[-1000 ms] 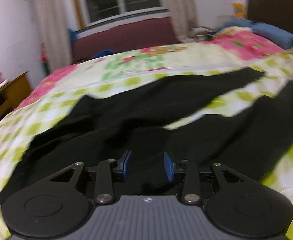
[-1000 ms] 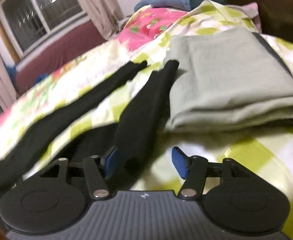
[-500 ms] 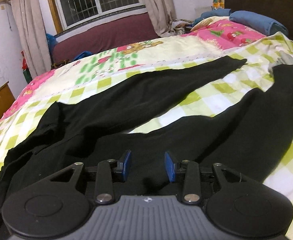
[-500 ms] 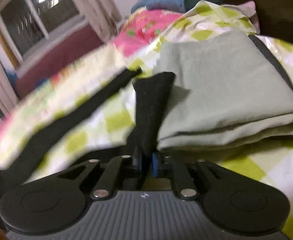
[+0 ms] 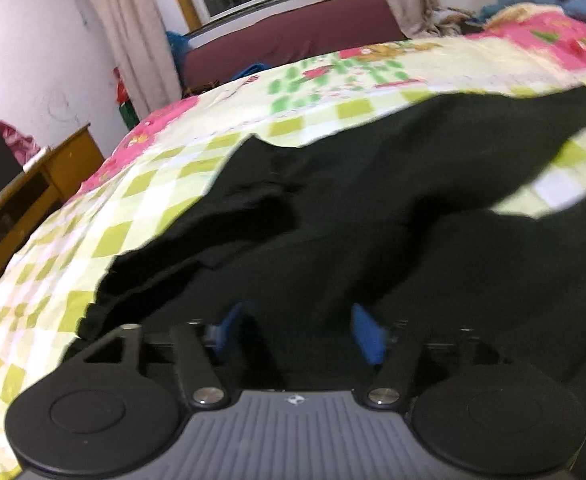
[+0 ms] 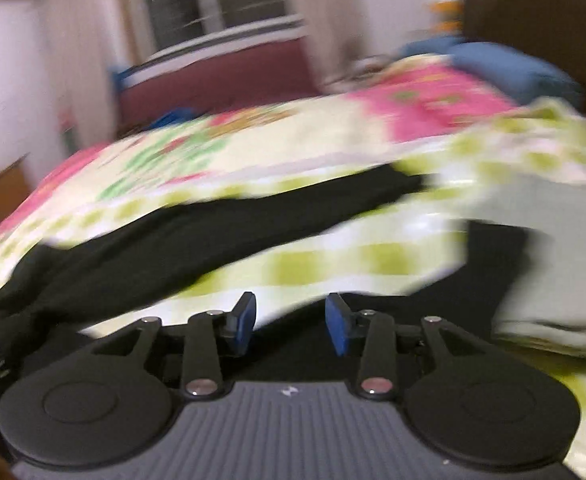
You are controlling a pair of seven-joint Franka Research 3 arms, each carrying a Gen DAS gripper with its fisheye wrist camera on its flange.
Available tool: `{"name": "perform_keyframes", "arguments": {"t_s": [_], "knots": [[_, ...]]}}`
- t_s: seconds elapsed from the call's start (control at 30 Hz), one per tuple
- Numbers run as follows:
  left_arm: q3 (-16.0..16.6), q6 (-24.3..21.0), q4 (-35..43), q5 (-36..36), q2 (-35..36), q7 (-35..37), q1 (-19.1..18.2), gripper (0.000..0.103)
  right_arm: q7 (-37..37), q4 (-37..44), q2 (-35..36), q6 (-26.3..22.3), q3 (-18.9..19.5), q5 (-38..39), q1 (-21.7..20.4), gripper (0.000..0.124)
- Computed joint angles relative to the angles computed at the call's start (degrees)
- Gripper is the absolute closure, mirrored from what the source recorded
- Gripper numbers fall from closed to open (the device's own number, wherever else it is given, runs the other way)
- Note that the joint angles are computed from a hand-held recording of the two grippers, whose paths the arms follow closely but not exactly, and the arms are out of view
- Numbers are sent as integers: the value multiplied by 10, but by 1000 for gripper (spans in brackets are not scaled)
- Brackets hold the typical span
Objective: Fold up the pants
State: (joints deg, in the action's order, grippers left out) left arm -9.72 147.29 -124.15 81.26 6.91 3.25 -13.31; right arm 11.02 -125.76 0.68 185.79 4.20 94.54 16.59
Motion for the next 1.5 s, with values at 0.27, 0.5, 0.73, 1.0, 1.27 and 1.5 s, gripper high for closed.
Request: {"name": "perform_keyframes", "arguments": {"t_s": [0.27, 0.5, 0.73, 1.0, 1.27, 1.5], "knots": [[22, 66, 44, 73, -4, -38, 51, 25, 105, 186, 201, -75, 8, -335, 30, 77], [33, 74, 133, -9, 93, 83, 30, 21, 298, 292, 277, -175, -76, -544, 83, 77], [57, -11, 186, -122, 135, 201, 17, 43, 369, 354, 308, -226, -69, -642, 67, 76], [67, 79, 125, -230, 48, 243, 66, 70, 354, 516, 400, -281, -27, -758, 34, 64], [37, 200, -39, -389, -122, 407, 108, 70, 250, 643, 468, -342, 30, -822, 8, 53], [18, 230, -131, -520, -201, 523, 97, 70, 152, 688, 472, -486, 24, -841, 13, 43]]}}
